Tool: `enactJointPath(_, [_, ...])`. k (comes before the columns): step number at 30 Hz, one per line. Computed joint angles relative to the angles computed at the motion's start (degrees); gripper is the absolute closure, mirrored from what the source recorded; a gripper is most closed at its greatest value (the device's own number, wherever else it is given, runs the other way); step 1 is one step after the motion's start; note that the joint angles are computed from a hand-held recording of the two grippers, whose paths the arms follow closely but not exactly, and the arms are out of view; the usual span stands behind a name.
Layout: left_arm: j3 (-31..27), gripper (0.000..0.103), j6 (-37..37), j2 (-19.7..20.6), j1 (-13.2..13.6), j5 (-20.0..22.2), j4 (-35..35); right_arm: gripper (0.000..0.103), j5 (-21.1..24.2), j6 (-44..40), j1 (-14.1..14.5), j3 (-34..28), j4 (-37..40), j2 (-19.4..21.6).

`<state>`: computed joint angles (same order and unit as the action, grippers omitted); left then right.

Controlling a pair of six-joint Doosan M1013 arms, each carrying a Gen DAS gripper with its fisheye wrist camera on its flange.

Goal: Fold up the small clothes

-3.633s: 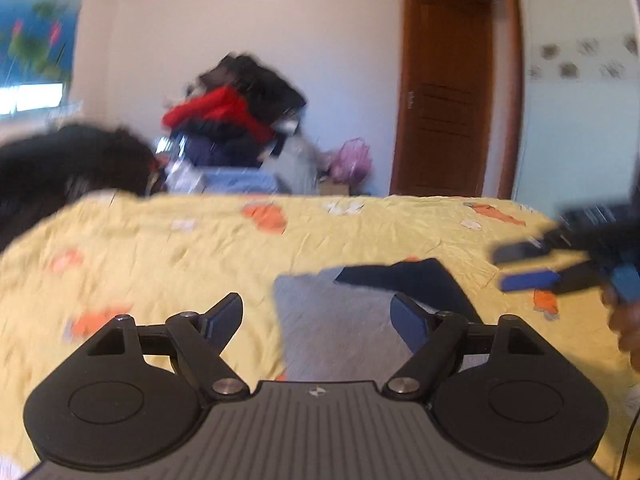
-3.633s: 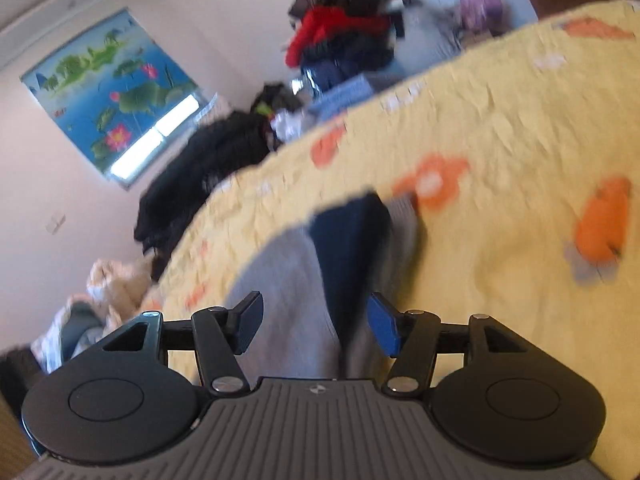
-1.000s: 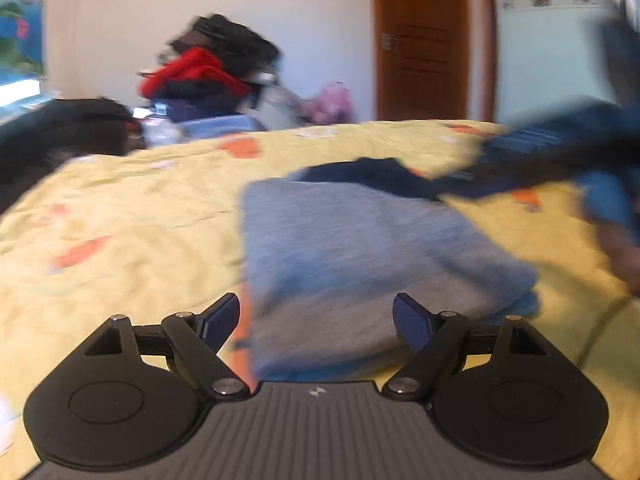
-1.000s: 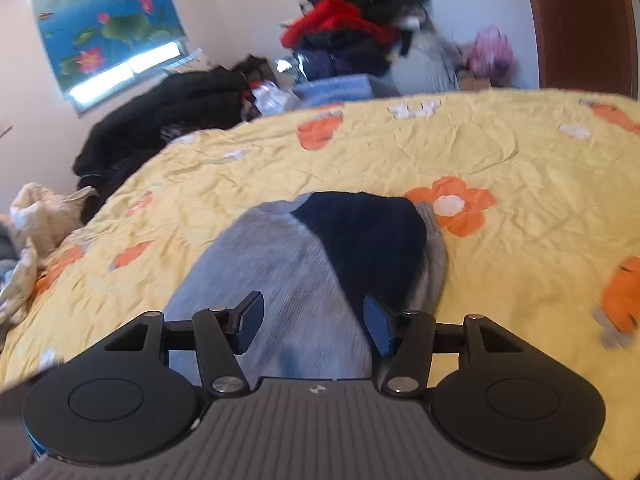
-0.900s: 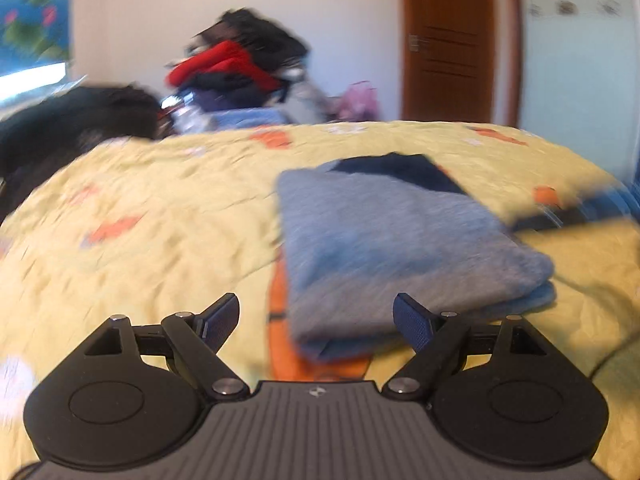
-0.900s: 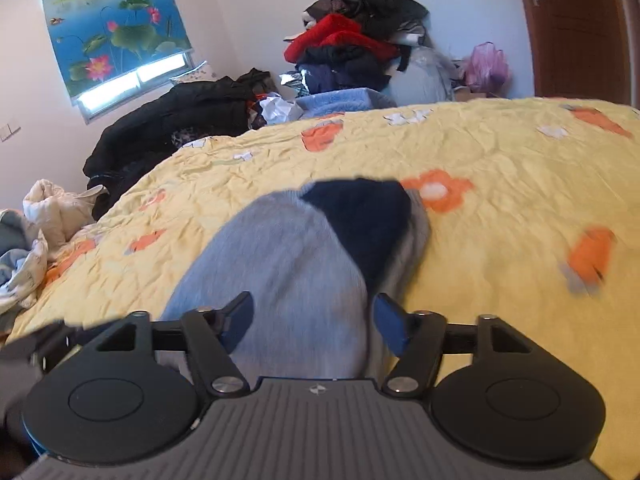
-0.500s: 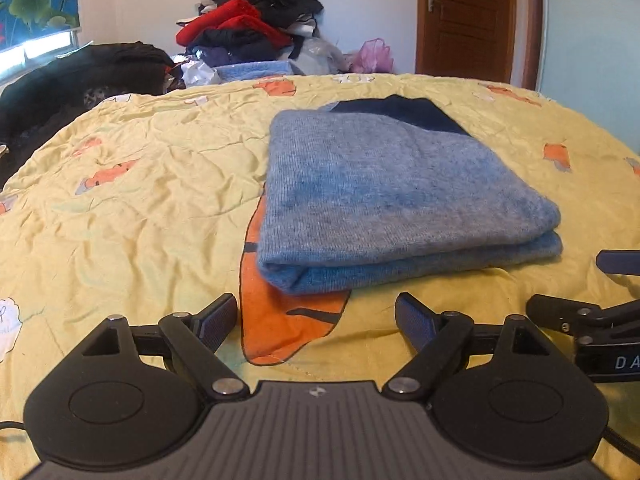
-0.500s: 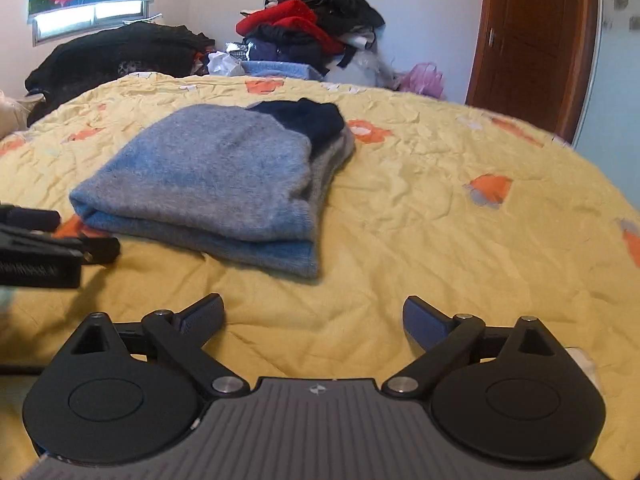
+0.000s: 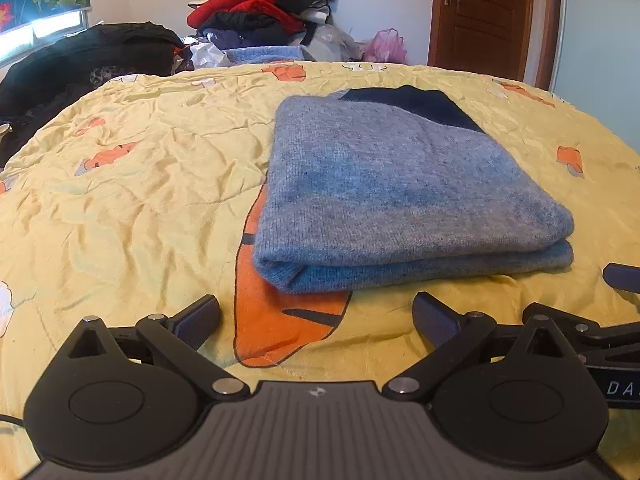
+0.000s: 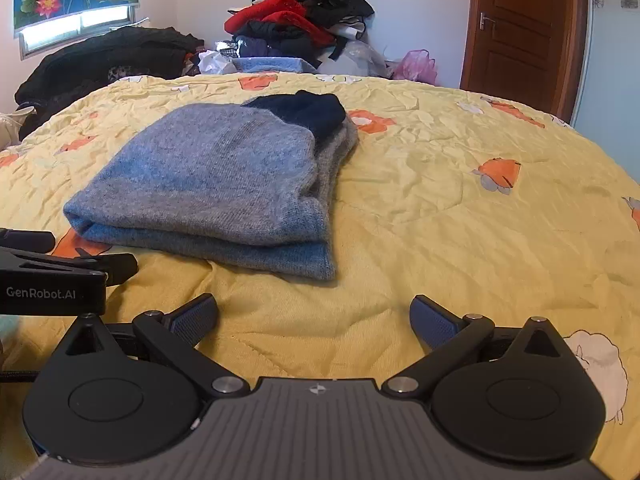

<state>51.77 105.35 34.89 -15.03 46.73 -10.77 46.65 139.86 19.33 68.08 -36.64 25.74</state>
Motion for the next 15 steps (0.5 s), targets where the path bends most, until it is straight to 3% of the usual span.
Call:
enactJointPath(5, [-0.98, 0.000, 0.31, 0.66, -0.14, 0.38, -0.42, 0.000, -0.55, 0.34, -0.15, 0.23, 0.56, -0.17])
enactJointPath(15, [-1.42, 0.000, 2.30, 0.95, 0.25, 0.97, -2.33, 0.000, 2.49, -0.82, -0.39, -2.96, 1.46, 1.68])
